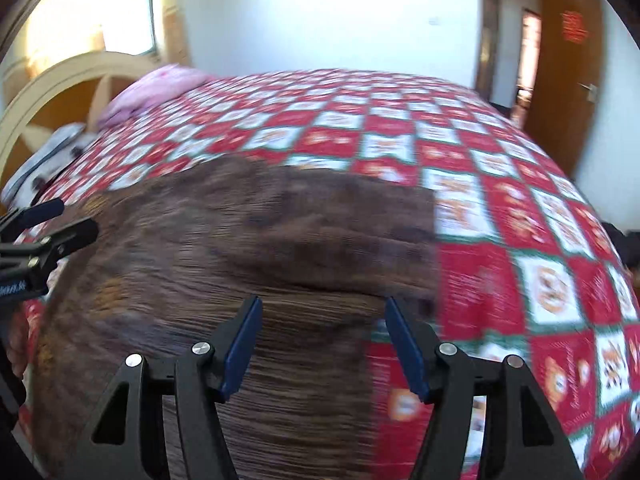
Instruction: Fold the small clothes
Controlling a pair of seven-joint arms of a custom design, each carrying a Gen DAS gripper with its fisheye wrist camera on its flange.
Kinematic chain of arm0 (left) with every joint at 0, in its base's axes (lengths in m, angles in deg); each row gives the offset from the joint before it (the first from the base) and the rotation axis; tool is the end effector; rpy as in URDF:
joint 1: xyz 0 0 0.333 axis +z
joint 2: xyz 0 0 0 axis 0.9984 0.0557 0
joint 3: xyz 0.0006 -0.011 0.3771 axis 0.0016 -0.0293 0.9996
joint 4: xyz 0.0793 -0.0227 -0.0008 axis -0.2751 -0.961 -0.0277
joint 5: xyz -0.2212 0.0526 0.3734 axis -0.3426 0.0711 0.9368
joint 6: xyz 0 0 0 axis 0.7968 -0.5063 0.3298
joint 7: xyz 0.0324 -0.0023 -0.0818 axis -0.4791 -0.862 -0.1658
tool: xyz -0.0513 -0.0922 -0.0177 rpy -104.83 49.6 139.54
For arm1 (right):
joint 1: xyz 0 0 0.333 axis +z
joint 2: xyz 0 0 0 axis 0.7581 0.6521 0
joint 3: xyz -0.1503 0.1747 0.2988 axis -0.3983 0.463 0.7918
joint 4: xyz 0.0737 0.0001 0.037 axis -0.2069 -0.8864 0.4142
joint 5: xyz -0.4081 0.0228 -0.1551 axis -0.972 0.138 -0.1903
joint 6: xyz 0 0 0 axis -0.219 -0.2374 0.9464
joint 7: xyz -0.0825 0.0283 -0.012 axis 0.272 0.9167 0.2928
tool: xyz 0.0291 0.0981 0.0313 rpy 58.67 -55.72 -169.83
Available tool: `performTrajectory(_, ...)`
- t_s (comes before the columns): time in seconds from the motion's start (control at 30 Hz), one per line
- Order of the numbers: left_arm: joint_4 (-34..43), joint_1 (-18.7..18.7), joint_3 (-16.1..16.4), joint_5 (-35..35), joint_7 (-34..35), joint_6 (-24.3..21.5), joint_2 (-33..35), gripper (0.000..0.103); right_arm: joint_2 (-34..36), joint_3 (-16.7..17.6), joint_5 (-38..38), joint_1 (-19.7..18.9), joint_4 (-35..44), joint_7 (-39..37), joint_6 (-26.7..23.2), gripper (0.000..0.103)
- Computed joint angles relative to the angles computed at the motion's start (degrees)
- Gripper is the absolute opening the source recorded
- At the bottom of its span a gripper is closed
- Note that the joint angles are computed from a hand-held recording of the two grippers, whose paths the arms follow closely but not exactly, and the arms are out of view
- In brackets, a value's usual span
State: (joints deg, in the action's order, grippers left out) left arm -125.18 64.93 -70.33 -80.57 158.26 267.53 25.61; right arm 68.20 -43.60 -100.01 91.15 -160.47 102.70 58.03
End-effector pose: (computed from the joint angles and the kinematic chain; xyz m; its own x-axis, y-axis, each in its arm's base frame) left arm 0.7112 -0.2701 0.4039 -0.4036 -0.9133 -0.0539 -0.5841 0.3026 -0.7531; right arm 0.6058 0.5199 0.4127 -0.1350 -0.9903 0.0332 -0.7242 0.0757 -0.6855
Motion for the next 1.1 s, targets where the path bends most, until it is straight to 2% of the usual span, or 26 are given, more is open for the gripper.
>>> performTrajectory(0.07, 3.4, 2.4, -4.6, -0.2, 2.1, -2.3, 1.9, 0.09, -1.3, -1.2, -1.8, 0.7, -2.7, 5.1, 0.6, 0.065)
performTrajectory(0.1, 6.4, 4.0, -7.5, -0.5, 3.4, -5.2, 3.7, 0.085, -1.9, -1.6, -3.1, 0.9, -3.7, 7.5, 0.7, 0.065)
performTrajectory(0.13, 8.5, 4.2, -8.5, -0.8, 3.8, -7.1, 4.9, 0.081, -2.6, -2.1, -5.1, 1.4, -5.1, 10.8, 1.0, 0.065)
performTrajectory(0.2, 13.5, 2.9, -8.3, -0.7, 3.0, -10.2, 8.1, 0.074, -3.5, -2.0, -7.2, 1.2, -6.6, 14.6, 1.3, 0.065)
performTrajectory(0.3, 20.7, 2.1, -8.5, -0.6, 2.1, -14.4, 12.8, 0.07, -4.4, -1.3, -9.8, 0.4, -8.1, 18.0, 2.6, 0.065)
performTrajectory(0.37, 24.5, 2.0, -8.8, -0.6, 1.5, -17.6, 15.2, 0.069, -4.6, -1.1, -11.5, 0.4, -8.1, 18.9, 0.9, 0.065)
performTrajectory(0.43, 27.5, 1.3, -8.3, -0.1, 0.2, -20.9, 17.1, 0.064, -4.8, -0.6, -12.3, -0.2, -8.4, 19.9, 1.2, 0.065)
performTrajectory(0.47, 29.2, 1.8, -9.1, -0.4, 0.2, -23.2, 18.1, 0.056, -5.0, -0.5, -12.7, -0.4, -8.7, 20.6, 1.3, 0.065)
performTrajectory(0.53, 31.0, 3.4, -12.0, -2.1, 1.8, -25.8, 19.5, 0.032, -5.0, -0.2, -13.0, -0.7, -8.8, 21.7, 0.9, 0.066)
performTrajectory(0.57, 30.8, 3.5, -12.7, -2.4, 2.8, -25.4, 19.7, 0.028, -5.0, 0.0, -13.0, -0.9, -8.9, 21.8, 0.8, 0.066)
performTrajectory(0.6, 29.7, 3.1, -12.4, -2.1, 3.2, -23.6, 19.2, 0.013, -4.9, 0.2, -12.8, -1.1, -8.9, 22.1, 0.4, 0.067)
performTrajectory(0.63, 28.5, 3.3, -12.9, -2.3, 4.1, -22.4, 18.6, 0.007, -4.9, 0.3, -12.7, -1.1, -8.8, 22.2, -0.1, 0.067)
performTrajectory(0.73, 27.2, 5.1, -15.3, -4.5, 7.4, -21.0, 17.8, 0.006, -5.2, 0.4, -12.5, -1.4, -9.4, 23.7, -0.7, 0.068)
performTrajectory(0.8, 24.7, 6.5, -16.8, -6.1, 9.8, -18.4, 15.9, 0.006, -5.6, 0.4, -13.1, -1.4, -10.1, 25.5, -0.6, 0.068)
performTrajectory(0.87, 22.7, 9.0, -19.8, -8.7, 13.3, -17.0, 14.3, 0.006, -5.7, 0.6, -13.2, -1.7, -10.2, 26.1, -0.7, 0.068)
performTrajectory(1.1, 18.7, 15.2, -25.6, -18.4, 21.0, -15.6, 9.7, 0.006, -5.0, 1.2, -11.7, -2.3, -9.8, 24.1, -0.5, 0.069)
